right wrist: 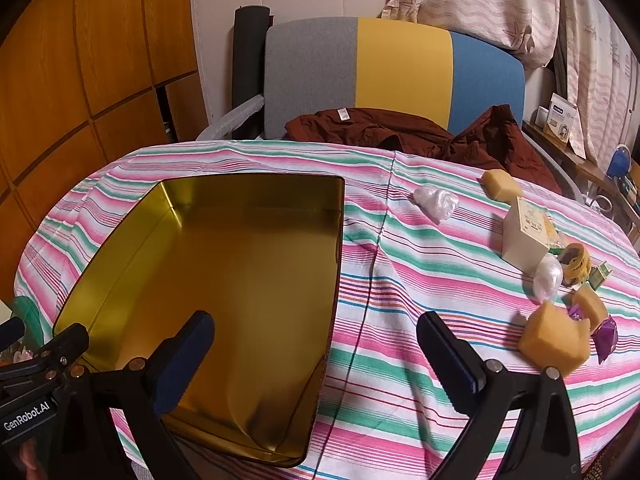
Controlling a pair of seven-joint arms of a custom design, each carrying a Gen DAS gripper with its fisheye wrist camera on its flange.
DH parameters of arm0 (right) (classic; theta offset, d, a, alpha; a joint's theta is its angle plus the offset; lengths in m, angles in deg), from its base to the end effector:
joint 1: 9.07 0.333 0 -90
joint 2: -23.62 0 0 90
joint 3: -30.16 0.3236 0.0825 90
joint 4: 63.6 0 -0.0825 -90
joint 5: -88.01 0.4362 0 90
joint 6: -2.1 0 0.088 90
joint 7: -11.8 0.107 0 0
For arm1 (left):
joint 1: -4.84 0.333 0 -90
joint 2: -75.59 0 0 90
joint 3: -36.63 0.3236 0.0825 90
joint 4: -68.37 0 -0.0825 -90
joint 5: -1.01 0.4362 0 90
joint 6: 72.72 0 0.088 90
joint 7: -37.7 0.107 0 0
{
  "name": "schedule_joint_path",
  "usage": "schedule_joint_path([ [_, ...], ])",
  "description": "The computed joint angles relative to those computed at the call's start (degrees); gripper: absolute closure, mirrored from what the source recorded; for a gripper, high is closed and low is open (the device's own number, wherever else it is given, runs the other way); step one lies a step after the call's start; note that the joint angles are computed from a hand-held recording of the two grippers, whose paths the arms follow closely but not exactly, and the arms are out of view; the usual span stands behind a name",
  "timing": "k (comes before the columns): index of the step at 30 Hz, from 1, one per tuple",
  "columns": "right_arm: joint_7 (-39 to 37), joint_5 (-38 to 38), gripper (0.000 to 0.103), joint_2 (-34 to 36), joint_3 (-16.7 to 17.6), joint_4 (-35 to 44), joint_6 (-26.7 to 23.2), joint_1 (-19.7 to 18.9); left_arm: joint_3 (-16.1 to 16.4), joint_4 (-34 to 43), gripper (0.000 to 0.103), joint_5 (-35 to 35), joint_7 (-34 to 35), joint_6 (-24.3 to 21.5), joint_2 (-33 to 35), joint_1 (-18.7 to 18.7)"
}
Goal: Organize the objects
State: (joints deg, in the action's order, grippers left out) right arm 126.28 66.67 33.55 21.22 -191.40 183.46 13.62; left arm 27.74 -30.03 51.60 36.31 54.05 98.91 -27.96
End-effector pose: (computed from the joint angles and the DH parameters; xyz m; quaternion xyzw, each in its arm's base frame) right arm 0.5982 0.1822 0.3497 -0.7191 0.5870 -0.2278 0.2939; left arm 0.5623 -0.4530 0.3513 -0.7789 0.5335 -0.1636 0.2862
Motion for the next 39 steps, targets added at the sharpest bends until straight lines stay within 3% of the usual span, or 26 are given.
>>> schedule_joint_path([
  [22, 8.41, -8.59, 0.0, -1.38, -3.16, -0.8, -0.54, 0.07, 0.38, 1.37, 0.0, -0.78, 1.51, 3.26, 2.0, -0.99],
  [28, 23.1, -24.45, 0.0, -1.57, -14.01, -0.45, 1.83, 6.0, 0.47, 2.42, 0.0, 0.04, 3.3, 5.82, 3.28, -1.67],
  [33, 48.44, -50.06, 0.001, -0.71, -30.07, 2.24, 3.19, 15.98, 0.25, 4.44, 0.0, -2.15, 8.16, 7.64, 5.36, -2.17],
  [37, 51.94, -53.89, 0.01, -0.62, -30.44, 2.29, 4.68, 12.1, 0.83, 4.46, 0.0, -2.52, 9.23, 10.24, 5.57, -3.05],
  [39, 57.52, -58.05, 0.012, -0.09, -32.33, 2.84, 5.18, 11.42, 0.96, 4.4, 0.0, -2.82, 9.85, 11.81, 5.59, -3.21],
])
